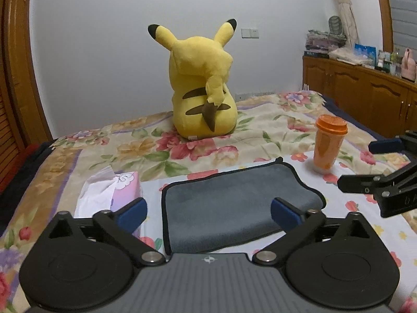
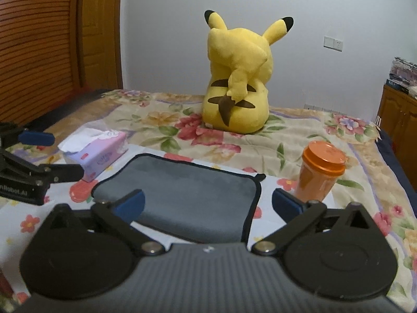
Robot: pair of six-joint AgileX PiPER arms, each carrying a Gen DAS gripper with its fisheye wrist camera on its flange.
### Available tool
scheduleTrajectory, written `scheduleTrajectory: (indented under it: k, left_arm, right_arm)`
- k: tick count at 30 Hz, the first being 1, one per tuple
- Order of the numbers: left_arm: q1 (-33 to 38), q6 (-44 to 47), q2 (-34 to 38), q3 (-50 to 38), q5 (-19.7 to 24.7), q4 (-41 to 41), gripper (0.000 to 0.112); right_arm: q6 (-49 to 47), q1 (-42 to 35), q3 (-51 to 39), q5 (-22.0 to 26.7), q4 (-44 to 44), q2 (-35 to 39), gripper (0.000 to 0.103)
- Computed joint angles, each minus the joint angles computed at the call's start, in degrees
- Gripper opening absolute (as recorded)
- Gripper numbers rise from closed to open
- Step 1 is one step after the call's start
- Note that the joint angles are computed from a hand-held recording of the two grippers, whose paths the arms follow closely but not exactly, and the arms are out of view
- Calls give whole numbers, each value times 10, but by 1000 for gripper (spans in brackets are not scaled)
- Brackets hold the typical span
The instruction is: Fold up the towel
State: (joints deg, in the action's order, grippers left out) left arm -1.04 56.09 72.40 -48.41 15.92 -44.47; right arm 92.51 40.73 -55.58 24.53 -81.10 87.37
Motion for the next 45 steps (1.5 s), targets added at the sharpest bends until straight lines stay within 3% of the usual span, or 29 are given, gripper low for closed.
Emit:
scheduleTrajectory:
  k: [6,10,18,23,36,41,45]
  left_arm:
    - [-13,-133,-39,9,3,121,103]
    - [-34,-299,-72,18,0,271,103]
    - [-51,-426,-147,29,48,364,103]
    - [-70,-481,-209,43,93,405,103]
    - [-187,-681,-333,53,212,603,103]
    - [-278,-801,-360,46,273,709,103]
    - [-404,-931,-374,45,350,828,103]
  right_arm:
    - [1,24,21,24,11,-27,103]
    - [7,44,38,46,19,-54,103]
    - [7,91,72,109,43,-121,103]
    - [16,136,93,165,57,-165,103]
    - [34,259,119,295,77,-238,103]
    - [46,300,127,340,80,-252,103]
    - [59,341,134,382,78,-264,103]
